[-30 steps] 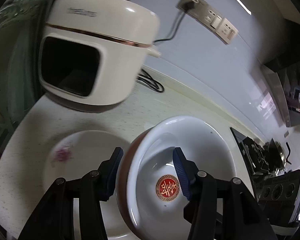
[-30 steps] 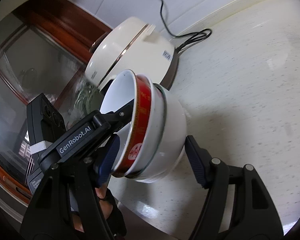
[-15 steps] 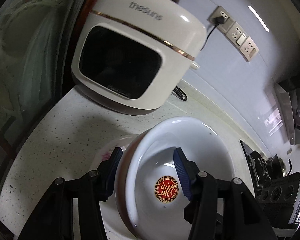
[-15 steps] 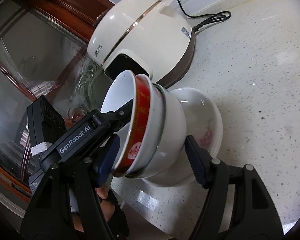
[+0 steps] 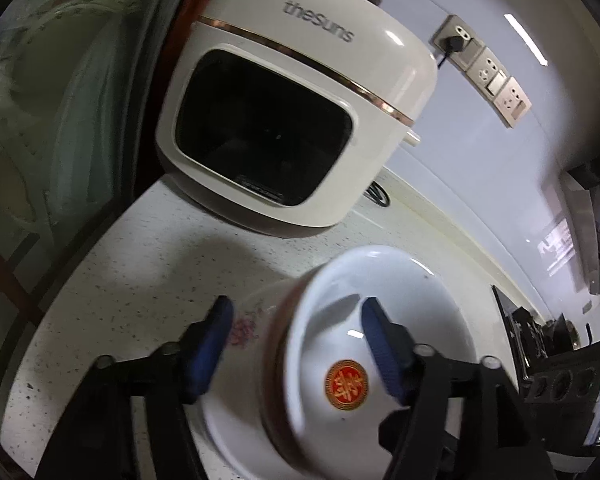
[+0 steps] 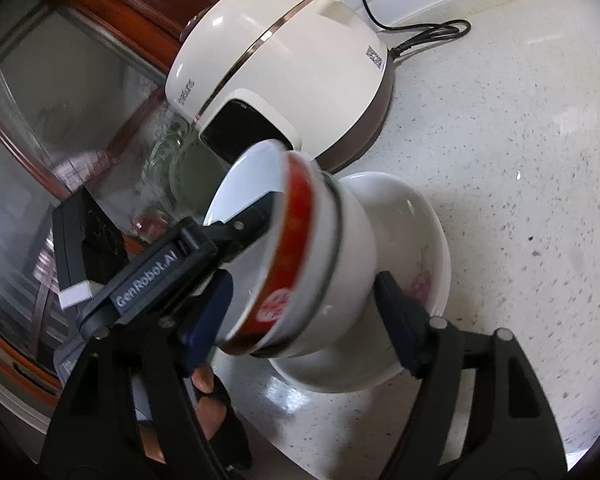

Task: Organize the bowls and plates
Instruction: 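Open both grippers and pull both tools back from the stack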

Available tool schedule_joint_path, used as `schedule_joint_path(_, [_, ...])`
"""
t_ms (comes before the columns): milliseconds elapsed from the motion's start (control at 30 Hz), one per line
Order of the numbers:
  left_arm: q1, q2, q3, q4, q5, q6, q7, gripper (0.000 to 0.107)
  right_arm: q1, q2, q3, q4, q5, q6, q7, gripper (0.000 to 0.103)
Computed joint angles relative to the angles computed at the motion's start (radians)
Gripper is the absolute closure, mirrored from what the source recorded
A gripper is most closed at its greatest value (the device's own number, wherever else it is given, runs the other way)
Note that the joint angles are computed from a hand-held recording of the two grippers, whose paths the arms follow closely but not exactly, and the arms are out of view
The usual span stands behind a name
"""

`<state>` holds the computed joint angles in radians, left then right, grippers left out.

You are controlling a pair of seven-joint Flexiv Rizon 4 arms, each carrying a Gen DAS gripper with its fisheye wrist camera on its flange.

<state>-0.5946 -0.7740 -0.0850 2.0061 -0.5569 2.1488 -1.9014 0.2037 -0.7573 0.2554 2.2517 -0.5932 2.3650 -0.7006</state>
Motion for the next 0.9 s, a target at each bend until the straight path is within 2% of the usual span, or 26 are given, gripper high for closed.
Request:
schedule_joint_path(67, [0.003,0.001,-0.002,0.006,0.002,0.007,-0.008,0.033,0.042,0.028,-0.029,0.009,0.044,-0.023,-0.016,0.021])
schedule_joint_path(167, [0.027,0.004,-0.015,0.023,0.028,0.039,-0.034,0.028,0.203,0.110,-0.110,0.041,0.290,-0.068,-0.171,0.014])
schedule_joint_path(233, [-0.008,0.006,0.008,0.024,-0.012,0.052,-0.021,0.026,0.292,0.156,-0.161,0.053,0.409,-0.106,-0.269,0.012])
schedule_joint_path(300, [-0.015,0.007,0.006,0.032,-0.019,0.080,-0.019,0.022,0.399,0.183,-0.224,0.067,0.579,-0.083,-0.370,0.012])
schedule_joint_path(333, [-0.024,0.007,0.010,0.039,-0.027,0.101,-0.016,0.022,0.422,0.184,-0.235,0.076,0.638,-0.042,-0.406,0.012])
schedule_joint_path(467, [-0.127,0.000,0.052,0.055,-0.180,0.213,0.068,0.017,0.445,0.180,-0.227,0.104,0.814,0.096,-0.494,0.008])
schedule_joint_path(600, [-0.179,-0.008,0.043,0.074,-0.287,0.352,0.131,0.004,0.454,0.175,-0.202,0.122,0.934,0.178,-0.571,0.006])
schedule_joint_path(733, [-0.262,-0.017,0.024,0.066,-0.457,0.462,0.292,0.004,0.488,0.147,-0.182,0.127,1.054,0.265,-0.638,0.005])
schedule_joint_path(800, [-0.295,-0.031,0.007,0.052,-0.534,0.522,0.369,0.004,0.531,0.126,-0.181,0.124,1.144,0.323,-0.689,0.004])
schedule_joint_path(900, [-0.337,-0.059,-0.018,0.049,-0.611,0.657,0.423,0.004,0.588,0.082,-0.174,0.115,1.260,0.429,-0.771,0.002])
